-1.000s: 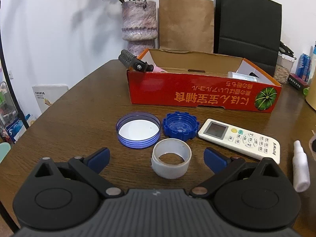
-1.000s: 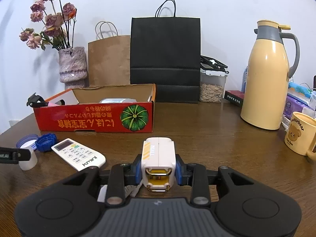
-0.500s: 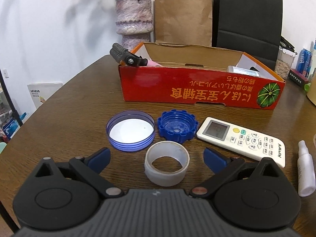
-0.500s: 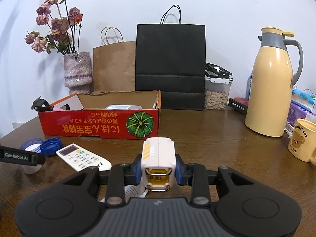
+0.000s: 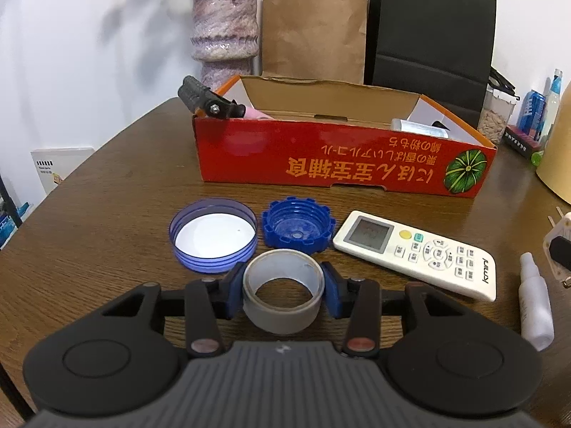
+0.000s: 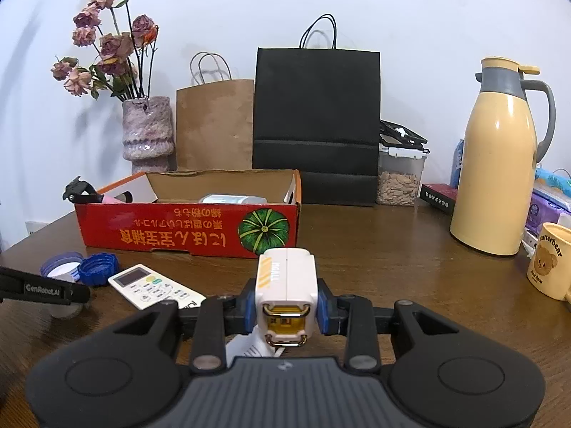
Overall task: Organize rigid objects
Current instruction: 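Grasp the white tape roll with the left tool while the right tool grasps the plug adapter, then carry the tape roll and plug adapter in both tools over the cardboard box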
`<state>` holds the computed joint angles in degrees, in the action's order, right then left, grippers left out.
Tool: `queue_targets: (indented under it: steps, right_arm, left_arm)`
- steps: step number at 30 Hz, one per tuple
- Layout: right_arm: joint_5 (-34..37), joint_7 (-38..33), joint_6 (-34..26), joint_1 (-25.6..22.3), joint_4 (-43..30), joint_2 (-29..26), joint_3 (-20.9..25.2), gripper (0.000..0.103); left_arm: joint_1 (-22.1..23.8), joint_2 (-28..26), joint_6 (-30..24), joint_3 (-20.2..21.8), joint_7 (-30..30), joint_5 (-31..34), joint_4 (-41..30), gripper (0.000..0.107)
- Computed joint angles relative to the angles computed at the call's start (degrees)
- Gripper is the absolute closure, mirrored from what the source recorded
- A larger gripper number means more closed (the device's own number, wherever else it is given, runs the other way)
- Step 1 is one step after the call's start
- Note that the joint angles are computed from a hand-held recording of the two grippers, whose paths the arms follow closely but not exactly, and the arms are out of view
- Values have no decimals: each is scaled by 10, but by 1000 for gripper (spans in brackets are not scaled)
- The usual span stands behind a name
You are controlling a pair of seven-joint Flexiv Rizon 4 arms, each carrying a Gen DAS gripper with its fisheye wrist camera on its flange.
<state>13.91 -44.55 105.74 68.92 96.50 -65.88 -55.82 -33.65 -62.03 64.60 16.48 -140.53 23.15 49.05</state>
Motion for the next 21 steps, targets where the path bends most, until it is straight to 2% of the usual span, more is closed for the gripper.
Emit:
queue_targets:
  steps: [21]
  right_arm:
    - [23,-14,19,9,-21,-16,-13,72]
  left_arm:
    - [-16,15,23,19,-14,26,10,62]
